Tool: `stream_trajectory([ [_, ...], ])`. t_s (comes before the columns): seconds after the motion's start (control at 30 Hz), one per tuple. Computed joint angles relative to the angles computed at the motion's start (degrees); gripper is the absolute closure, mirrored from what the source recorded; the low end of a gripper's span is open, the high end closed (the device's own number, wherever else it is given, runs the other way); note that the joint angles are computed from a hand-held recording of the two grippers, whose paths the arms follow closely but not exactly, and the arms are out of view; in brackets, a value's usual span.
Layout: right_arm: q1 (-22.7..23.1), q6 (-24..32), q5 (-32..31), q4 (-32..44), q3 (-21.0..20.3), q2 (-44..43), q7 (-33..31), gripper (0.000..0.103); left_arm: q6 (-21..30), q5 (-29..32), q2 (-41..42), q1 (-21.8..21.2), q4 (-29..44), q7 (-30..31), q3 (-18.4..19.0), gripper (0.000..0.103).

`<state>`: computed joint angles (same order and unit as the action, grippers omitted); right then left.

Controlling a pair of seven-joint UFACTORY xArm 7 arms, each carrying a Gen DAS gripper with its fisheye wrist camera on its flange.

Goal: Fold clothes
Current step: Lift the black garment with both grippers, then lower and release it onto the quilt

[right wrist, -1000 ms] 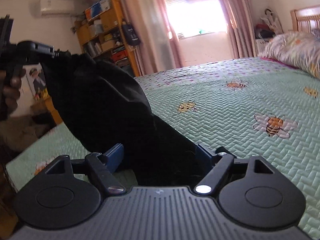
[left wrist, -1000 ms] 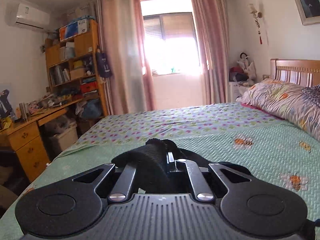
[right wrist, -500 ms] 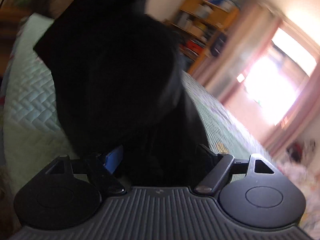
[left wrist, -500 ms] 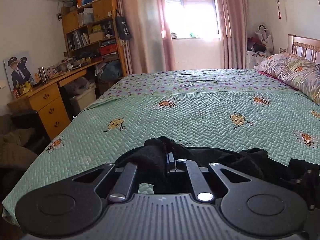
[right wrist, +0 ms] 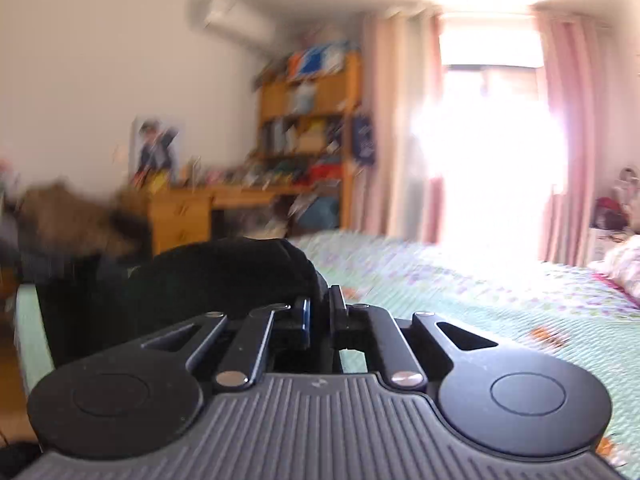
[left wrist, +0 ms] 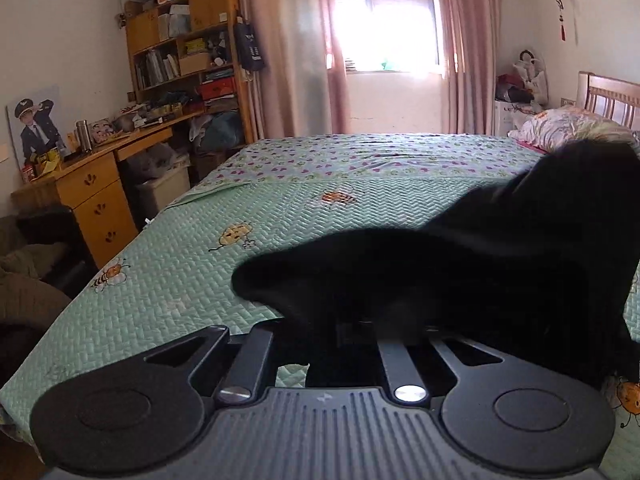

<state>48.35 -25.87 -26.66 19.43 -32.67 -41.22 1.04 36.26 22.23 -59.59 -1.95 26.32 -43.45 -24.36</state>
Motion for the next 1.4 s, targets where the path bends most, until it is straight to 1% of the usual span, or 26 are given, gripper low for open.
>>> stream_trajectory([
  [0.03,-1.54,0.94,0.37,-0.01,0.35,-2.57,0.47,0.094,-1.41,0.27,1.91,0.54,0.52,-0.57,-1.15,0.092],
  [0.1,-1.21,5.81,0.88,1.34,-2.25,-8.47,0.54,0.094,-5.2,0.77,5.86,1.24,2.01,-1.32,-2.05,0.092],
  [0.17,-2.1,11.13,1.98,2.62,-2.68,-12.5,-0.48,0.094,-7.87,1.91,9.44,2.49,4.37,-1.78,-3.35,0.092],
  [0.23,-5.36,13.75,3.14,3.09,-1.08,-14.63,-1.79,0.094,-9.83,3.74,13.33,4.32,7.21,-2.12,-5.31,0.092],
  [0.3,-7.59,14.27,3.94,3.81,-0.44,-15.68,-3.73,0.094,-11.12,5.57,16.85,5.51,9.8,-2.26,-6.87,0.091],
  [0.4,-8.26,15.2,6.13,7.72,0.42,-13.77,-5.48,0.094,-11.33,7.57,21.71,5.77,13.3,-2.32,-8.26,0.088],
  [0.43,-6.82,15.25,7.39,10.65,-0.21,-10.96,-6.16,0.094,-11.4,8.2,23.69,5.87,14.67,-2.68,-8.69,0.087],
  [0.47,-6.32,16.24,7.97,12.56,-0.56,-10.12,-6.5,0.094,-11.73,8.81,26.0,6.01,16.2,-3.2,-8.88,0.086],
  [0.53,-0.21,16.83,10.58,20.13,-6.17,-3.52,-8.94,0.094,-11.99,9.87,32.69,6.17,21.16,-3.6,-8.64,0.086],
  [0.57,1.46,17.02,12.52,24.0,-7.05,0.58,-8.67,0.094,-11.47,10.85,36.91,6.61,25.01,-3.71,-8.82,0.086],
  [0.6,1.29,17.33,14.1,27.22,-6.88,3.86,-8.47,0.094,-10.29,12.68,41.32,7.39,29.65,-3.99,-9.63,0.086],
  [0.63,1.03,17.8,15.65,30.51,-6.76,7.1,-8.28,0.094,-8.19,15.77,45.93,8.47,35.22,-4.69,-11.15,0.086],
  [0.7,0.04,18.81,18.57,36.79,-6.46,12.41,-7.91,0.094,-2.74,24.36,54.62,9.33,47.14,-7.05,-14.12,0.087],
  [0.73,-1.23,18.06,19.24,39.06,-5.8,14.03,-8.33,0.094,-0.08,28.44,58.4,8.57,52.92,-8.59,-14.87,0.088],
  [0.77,-2.47,17.29,19.93,41.4,-5.21,15.66,-8.8,0.094,1.53,31.72,61.29,7.34,57.84,-9.9,-14.92,0.088],
  [0.8,-2.71,16.76,20.52,43.69,-5.13,16.63,-9.58,0.094,2.03,35.17,62.95,6.07,61.47,-12.06,-14.45,0.088],
  [0.87,-0.44,15.91,21.27,46.14,-6.85,15.7,-12.08,0.094,1.77,42.86,64.75,3.64,67.03,-17.97,-12.77,0.088],
  [0.9,0.85,15.52,21.6,47.45,-7.78,15.23,-13.34,0.094,0.62,44.8,64.19,3.18,67.8,-20.11,-11.66,0.088],
  [0.93,2.32,14.98,21.16,47.4,-8.63,13.8,-15.36,0.094,-0.47,45.33,63.26,2.97,67.99,-21.29,-10.59,0.088],
  [1.0,3.78,14.62,20.52,44.98,-8.91,9.44,-18.73,0.094,-3.43,44.11,59.44,3.21,64.74,-22.08,-8.05,0.088],
  [1.07,5.48,17.93,21.58,42.56,-8.91,4.53,-20.29,0.094,-6.56,42.62,54.98,3.14,59.98,-22.29,-5.12,0.088],
  [1.13,6.57,22.09,23.01,39.9,-8.85,0.09,-21.7,0.094,-10.02,41.22,49.18,2.48,52.3,-22.66,-1.8,0.088],
  [1.2,6.6,24.68,24.41,35.6,-8.2,-4.19,-23.09,0.093,-11.35,40.03,43.86,0.68,44.83,-22.86,0.84,0.088],
  [1.27,5.59,26.7,25.98,30.95,-6.6,-7.87,-23.9,0.093,-12.48,38.59,37.27,-1.2,36.09,-23.52,3.17,0.088],
  [1.33,5.43,28.52,27.52,26.79,-5.71,-11.65,-25.15,0.093,-12.62,33.98,29.87,-3.41,27.7,-21.29,4.4,0.088],
  [1.4,3.97,30.98,29.26,22.15,-3.52,-15.51,-25.56,0.093,-12.05,29.73,23.04,-5.91,20.39,-19.69,4.77,0.088],
])
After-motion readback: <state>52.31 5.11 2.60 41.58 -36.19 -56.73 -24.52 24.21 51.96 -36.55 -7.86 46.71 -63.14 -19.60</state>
